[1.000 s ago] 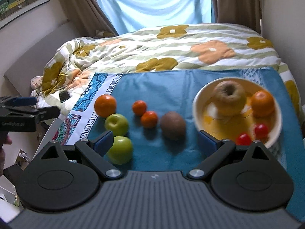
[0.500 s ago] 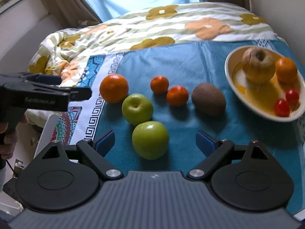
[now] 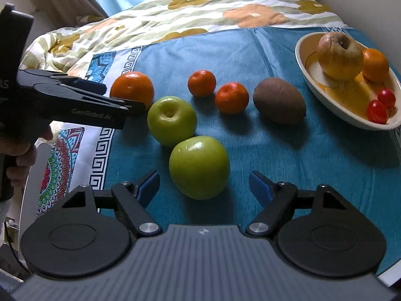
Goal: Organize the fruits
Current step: 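Grasp the large orange with the left gripper while the right gripper grasps a green apple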
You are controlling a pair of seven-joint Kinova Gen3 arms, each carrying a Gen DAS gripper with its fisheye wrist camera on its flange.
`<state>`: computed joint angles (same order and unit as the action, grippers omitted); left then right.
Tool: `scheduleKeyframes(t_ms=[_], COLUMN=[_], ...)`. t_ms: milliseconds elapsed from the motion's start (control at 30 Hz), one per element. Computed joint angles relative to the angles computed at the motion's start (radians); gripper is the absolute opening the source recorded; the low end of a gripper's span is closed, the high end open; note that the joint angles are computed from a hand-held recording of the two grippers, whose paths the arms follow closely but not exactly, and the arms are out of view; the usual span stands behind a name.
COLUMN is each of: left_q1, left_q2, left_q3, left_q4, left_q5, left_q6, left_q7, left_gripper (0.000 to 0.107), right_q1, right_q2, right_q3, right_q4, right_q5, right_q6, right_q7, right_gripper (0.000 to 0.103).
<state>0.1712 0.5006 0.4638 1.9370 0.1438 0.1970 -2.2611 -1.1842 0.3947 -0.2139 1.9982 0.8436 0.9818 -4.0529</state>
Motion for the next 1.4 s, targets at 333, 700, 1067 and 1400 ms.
scheduleKeyframes(t_ms=[333,700,1067,1400], left_q1=[-0.065,-0.144,-0.214,-0.317], left_q2=[0.039,0.034,-0.012,-0.091], left_q3=[0.085,0.132,0.170,0.242], left_q4=[0.000,0.050,0.130,0.224], left_q5=[-0.005,-0.009,-0.031,-0.069], left_q6=[-0.025,-0.080,-0.121,-0.185], left_q7=[-0.063,-0.059,0.029,0.142], left_gripper=[0.065,0.064,0.064,0.064], right_q1=[0.014,0.025,0.015,0.004], right_q2=[0.011,0.034,0.019,0.001], right_q3=[0.010,0.017,0.025,0.013], right_q4=[-0.016,-0.034,-0.010,0.006], right_q5=[-0.007,-0.013,0.013,0.040], right_q6=[0.001,-0.011,-0.014,-0.010], right_q7=[0.023,0.087,0.067,0.058], right_gripper=[0.086,0.077,0.075,0.070])
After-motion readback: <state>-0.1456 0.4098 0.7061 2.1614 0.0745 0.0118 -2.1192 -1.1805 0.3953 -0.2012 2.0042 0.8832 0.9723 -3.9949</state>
